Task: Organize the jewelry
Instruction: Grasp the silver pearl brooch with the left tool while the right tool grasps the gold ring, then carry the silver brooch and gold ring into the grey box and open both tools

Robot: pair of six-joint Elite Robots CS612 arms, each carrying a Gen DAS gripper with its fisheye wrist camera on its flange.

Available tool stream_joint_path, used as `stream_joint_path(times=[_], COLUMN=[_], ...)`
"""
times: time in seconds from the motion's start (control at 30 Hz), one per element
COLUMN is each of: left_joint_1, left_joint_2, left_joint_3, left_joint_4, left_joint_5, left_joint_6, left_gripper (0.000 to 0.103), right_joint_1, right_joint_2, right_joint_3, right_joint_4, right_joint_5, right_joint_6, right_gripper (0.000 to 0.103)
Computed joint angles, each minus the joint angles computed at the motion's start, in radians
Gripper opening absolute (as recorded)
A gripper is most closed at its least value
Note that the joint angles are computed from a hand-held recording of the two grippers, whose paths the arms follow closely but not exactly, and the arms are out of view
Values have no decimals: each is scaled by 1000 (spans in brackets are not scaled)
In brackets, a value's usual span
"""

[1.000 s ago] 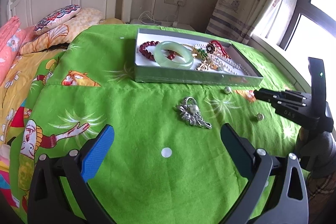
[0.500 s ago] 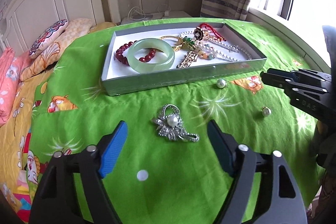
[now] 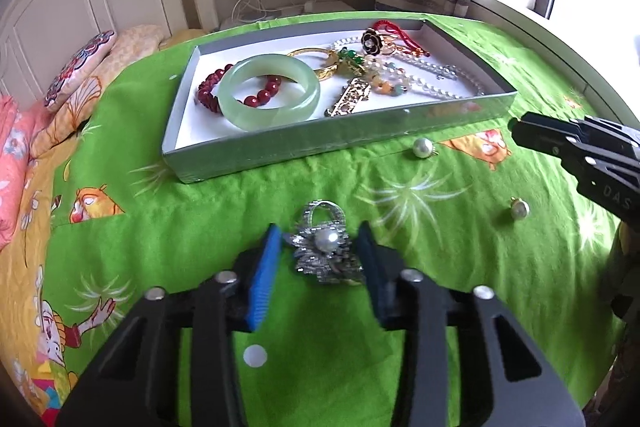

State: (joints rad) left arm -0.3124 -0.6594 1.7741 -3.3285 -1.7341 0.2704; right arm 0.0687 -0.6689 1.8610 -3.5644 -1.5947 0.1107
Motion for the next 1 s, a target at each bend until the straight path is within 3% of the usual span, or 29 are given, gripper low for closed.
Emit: stream_joint_path(times=[0.13, 1.0], left_joint_1=[6, -1], left_joint_2=[-2, -22], left_joint_3=[15, 34], left_joint_4=[-23, -79], left_joint_5=[-7, 30], left_joint_6=[-12, 4], left_gripper=[31, 32], right_joint_1=[-5, -3], right_joint_2=[0, 1], right_joint_3=[3, 18], right_joint_4=[-9, -75], right_joint_5=[12, 3], right_joint_6=[10, 20], right_gripper=[23, 23])
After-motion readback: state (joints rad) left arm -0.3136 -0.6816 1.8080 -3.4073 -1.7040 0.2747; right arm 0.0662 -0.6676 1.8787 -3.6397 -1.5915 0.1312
